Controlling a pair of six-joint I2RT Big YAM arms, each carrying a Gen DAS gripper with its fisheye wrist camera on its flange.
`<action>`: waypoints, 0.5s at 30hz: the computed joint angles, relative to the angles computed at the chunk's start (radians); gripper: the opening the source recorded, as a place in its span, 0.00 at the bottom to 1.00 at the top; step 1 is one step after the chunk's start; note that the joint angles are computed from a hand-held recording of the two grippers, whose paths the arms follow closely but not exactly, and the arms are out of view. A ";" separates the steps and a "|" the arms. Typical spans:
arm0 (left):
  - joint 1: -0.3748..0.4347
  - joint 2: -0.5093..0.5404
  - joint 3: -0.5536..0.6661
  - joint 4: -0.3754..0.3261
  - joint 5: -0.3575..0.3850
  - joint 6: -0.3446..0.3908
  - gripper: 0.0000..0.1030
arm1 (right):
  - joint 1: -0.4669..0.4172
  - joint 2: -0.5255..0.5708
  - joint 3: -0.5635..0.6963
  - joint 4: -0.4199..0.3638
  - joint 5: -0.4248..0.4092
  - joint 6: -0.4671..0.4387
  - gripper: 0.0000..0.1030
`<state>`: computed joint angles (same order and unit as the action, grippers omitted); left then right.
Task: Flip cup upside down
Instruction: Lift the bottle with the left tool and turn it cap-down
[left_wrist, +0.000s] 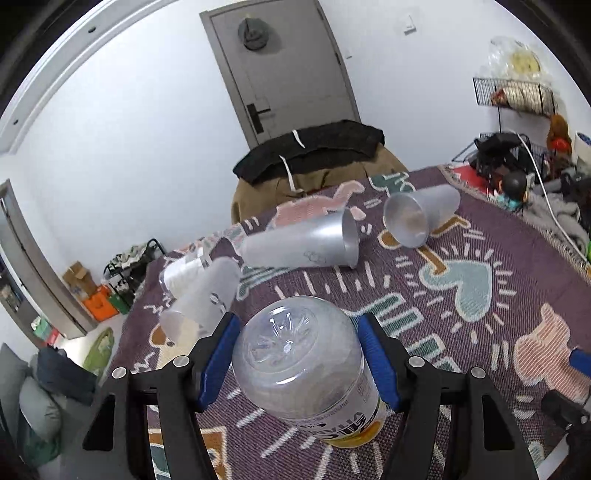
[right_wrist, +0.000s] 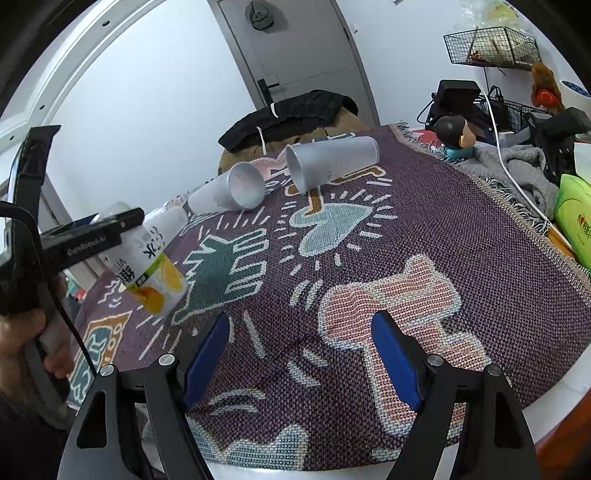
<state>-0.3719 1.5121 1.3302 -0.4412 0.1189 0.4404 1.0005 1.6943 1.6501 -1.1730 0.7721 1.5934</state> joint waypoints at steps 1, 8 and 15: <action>-0.003 0.001 -0.003 -0.009 -0.003 -0.003 0.66 | 0.001 -0.001 0.000 -0.003 0.001 0.003 0.77; -0.015 -0.022 -0.040 0.018 -0.030 0.009 0.66 | -0.001 -0.001 0.001 -0.005 -0.003 0.007 0.77; 0.023 -0.040 -0.003 -0.082 0.059 -0.033 0.81 | 0.003 0.013 0.028 -0.007 0.001 -0.016 0.77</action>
